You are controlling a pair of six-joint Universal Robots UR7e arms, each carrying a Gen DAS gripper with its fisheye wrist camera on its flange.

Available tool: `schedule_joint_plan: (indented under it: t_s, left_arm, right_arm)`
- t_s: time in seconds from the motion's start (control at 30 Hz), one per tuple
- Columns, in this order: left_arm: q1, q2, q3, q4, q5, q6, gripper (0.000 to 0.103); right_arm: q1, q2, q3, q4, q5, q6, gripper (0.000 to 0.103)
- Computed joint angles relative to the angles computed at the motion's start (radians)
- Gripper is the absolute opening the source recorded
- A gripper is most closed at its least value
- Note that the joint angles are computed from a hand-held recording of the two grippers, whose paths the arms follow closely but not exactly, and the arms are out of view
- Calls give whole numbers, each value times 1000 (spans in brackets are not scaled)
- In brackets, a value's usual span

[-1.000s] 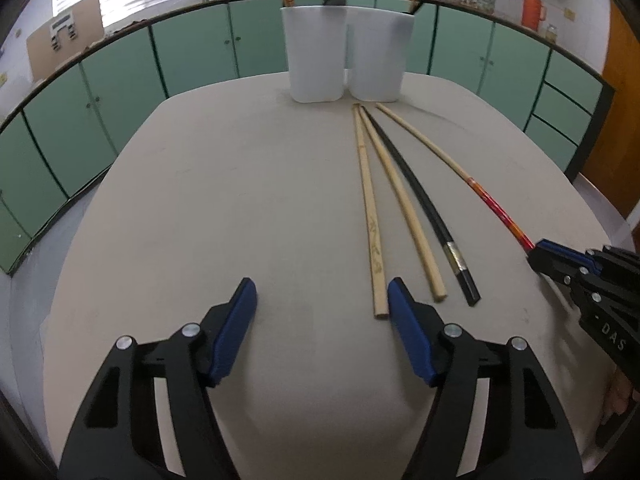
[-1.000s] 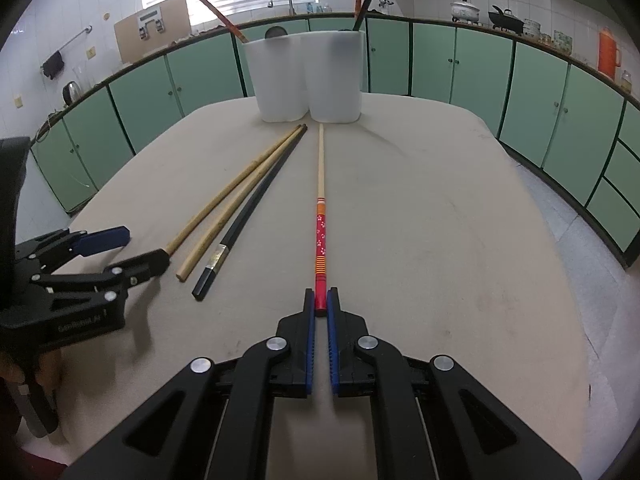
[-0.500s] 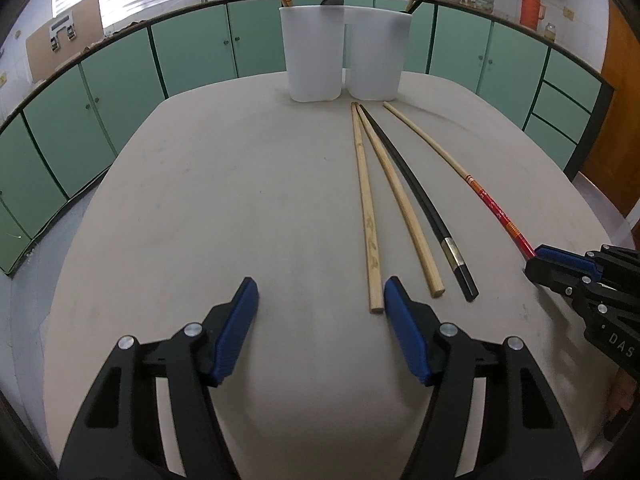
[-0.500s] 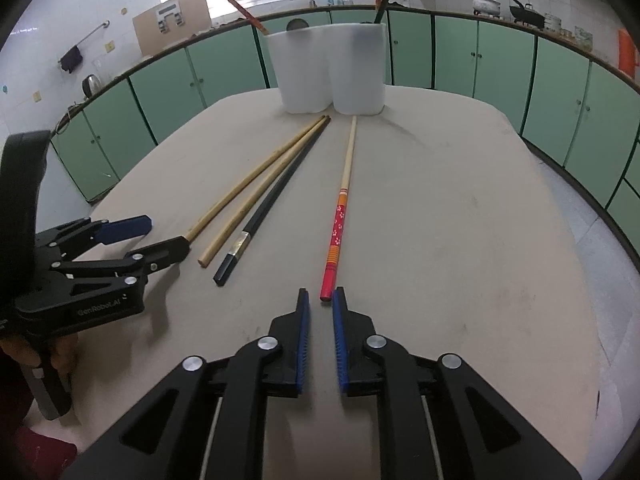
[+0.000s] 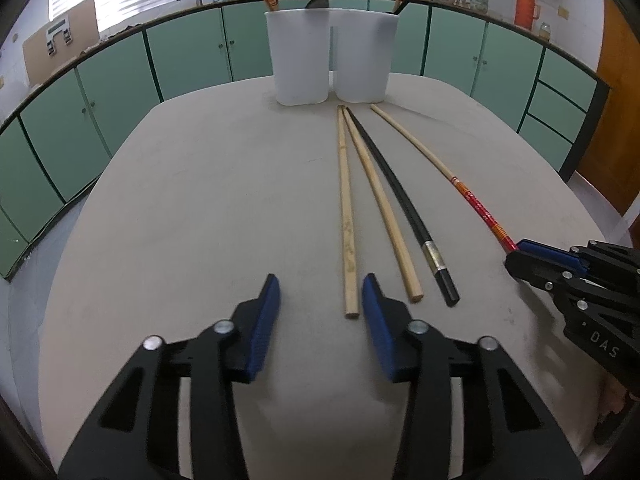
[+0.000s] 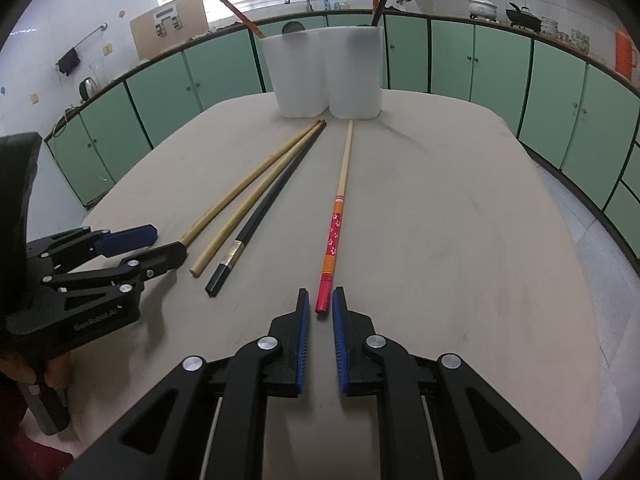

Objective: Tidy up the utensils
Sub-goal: 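Grasp a plain wooden chopstick with the left tool while the right tool grasps a red-patterned chopstick, then lift both held chopsticks and carry them above the white holder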

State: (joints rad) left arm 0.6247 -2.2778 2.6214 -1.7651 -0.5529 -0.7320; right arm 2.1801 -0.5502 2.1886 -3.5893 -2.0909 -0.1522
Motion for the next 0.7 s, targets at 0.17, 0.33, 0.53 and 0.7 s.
schedule_joint_plan:
  t_s: [0.17,0.33,0.53,0.7]
  left_arm:
    - [-9,8,8,-19,2,6,7]
    - [-4,2,4,-33,-11,18,6]
    - [-65,-38,-41,152,5,-78,6]
    - [-145,-64,-100,335,21,-188,7]
  right_arm:
    - [-5,-4,8,-10,8,14,7]
    - [-5,-8,8,-11,6,8,7]
    - [3,-40,20,-11,-6,0,6]
    - [23,-83,23,-19,-16,-18,6]
